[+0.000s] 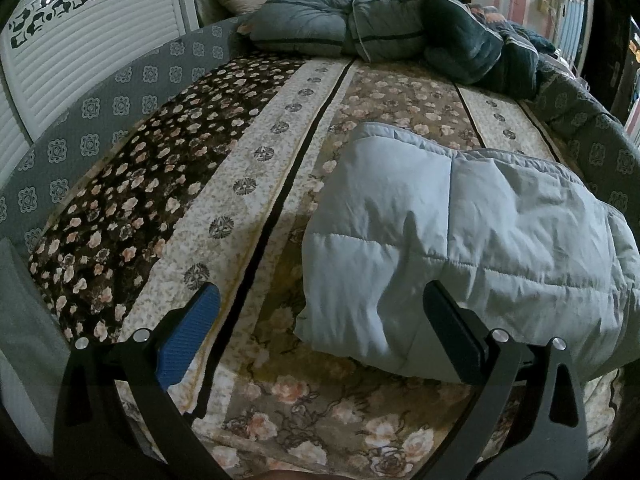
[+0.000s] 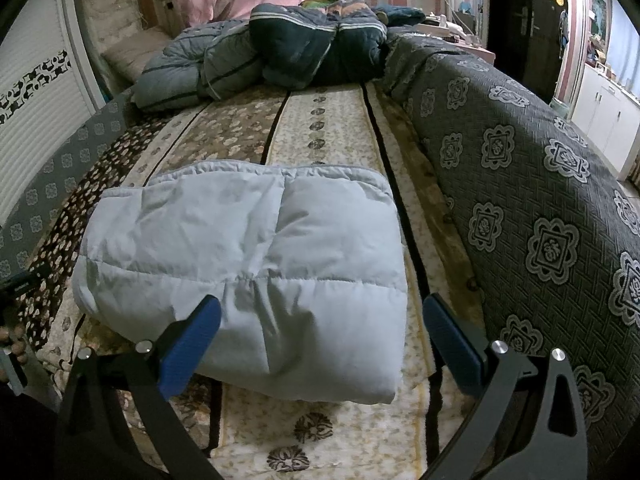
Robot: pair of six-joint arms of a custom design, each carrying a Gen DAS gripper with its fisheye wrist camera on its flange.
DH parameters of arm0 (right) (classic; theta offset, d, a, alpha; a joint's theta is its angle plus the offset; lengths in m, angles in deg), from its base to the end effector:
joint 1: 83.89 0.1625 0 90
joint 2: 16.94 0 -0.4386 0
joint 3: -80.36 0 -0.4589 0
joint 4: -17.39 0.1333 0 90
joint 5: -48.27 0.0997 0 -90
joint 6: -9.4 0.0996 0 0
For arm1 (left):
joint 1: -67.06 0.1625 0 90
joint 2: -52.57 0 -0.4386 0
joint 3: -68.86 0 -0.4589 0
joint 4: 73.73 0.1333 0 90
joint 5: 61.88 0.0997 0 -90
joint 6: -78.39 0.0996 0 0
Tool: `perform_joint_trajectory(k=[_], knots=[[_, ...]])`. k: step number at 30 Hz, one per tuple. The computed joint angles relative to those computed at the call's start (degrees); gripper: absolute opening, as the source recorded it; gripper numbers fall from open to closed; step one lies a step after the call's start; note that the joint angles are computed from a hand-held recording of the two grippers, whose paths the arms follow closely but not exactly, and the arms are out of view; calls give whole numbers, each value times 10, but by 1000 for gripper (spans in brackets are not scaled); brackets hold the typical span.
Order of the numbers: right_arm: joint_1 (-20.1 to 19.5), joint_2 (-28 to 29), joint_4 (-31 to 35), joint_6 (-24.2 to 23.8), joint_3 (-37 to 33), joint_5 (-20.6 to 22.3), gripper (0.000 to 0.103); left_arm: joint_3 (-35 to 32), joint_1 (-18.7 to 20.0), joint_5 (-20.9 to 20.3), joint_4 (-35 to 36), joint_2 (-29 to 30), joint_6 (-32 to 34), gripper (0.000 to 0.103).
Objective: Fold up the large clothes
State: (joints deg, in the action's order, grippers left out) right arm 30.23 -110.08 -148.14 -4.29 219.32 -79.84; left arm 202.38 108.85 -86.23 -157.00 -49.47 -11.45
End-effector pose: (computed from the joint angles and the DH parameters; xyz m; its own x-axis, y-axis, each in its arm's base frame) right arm 0.2377 -0.3551 0.2527 -0.7352 -0.2288 0.6381 -0.5444 0.7602 -0.3547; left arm -0.1138 -0.4022 0.2579 -0.5854 -0.5217 -0.6205 0.1470 0.6844 -0.7141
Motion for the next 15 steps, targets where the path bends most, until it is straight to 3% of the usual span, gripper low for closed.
perform_joint_trajectory(k=[15], knots=[[1,0,0,1,0,0,101,2,-2,-2,-3,-2,-2,100]])
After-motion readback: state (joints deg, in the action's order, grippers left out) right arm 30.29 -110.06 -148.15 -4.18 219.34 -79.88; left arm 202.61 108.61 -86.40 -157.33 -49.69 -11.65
